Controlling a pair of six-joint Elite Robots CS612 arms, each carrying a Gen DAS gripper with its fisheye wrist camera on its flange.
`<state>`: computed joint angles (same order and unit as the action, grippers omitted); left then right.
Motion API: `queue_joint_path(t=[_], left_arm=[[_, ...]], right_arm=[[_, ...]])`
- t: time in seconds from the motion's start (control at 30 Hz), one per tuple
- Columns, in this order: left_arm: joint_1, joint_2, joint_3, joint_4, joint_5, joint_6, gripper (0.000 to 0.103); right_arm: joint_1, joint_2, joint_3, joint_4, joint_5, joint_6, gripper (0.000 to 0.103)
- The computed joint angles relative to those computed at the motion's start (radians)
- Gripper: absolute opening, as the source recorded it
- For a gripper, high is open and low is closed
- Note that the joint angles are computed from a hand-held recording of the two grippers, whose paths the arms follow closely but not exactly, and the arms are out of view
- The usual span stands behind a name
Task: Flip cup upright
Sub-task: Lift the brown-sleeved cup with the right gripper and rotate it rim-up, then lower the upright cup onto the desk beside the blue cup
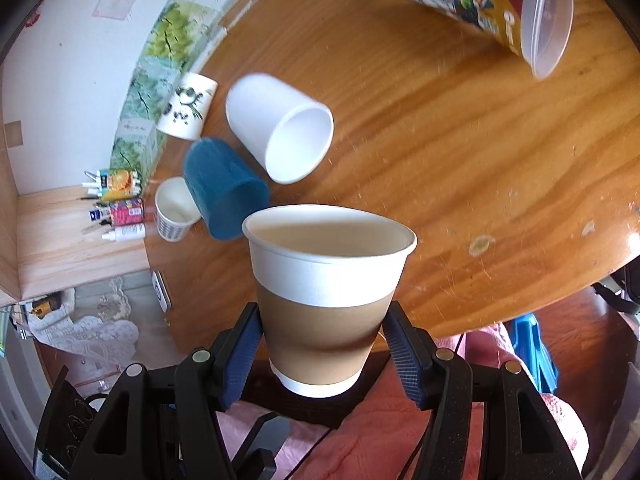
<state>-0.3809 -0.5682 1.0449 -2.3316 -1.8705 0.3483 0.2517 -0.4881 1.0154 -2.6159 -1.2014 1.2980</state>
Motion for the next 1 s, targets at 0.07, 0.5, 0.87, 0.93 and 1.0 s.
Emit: queue_joint_path(t=[0.07, 0.5, 0.87, 0.93, 1.0], left_arm=[[-0.002, -0.003, 0.013, -0.011, 0.007, 0.001, 0.102], [-0.007, 0.012, 0.005, 0.014, 0.008, -0.016, 0.102], [-0.021, 0.037, -0.045, 0.063, 0.063, 0.022, 0.102], [-0.023, 0.045, -0.059, 0.073, 0.071, 0.018, 0.102], [-0.025, 0.052, -0.074, 0.088, 0.072, 0.014, 0.102]], right_arm=[[-0.002, 0.005, -0.004, 0.017, 0.026, -0.005, 0.063], [-0.011, 0.022, -0.015, 0.049, 0.065, -0.037, 0.064], [-0.01, 0.017, 0.007, -0.026, 0.051, -0.02, 0.073], [-0.012, 0.013, 0.022, -0.052, 0.05, -0.007, 0.073], [-0.012, 0.008, 0.039, -0.075, 0.045, 0.012, 0.073]])
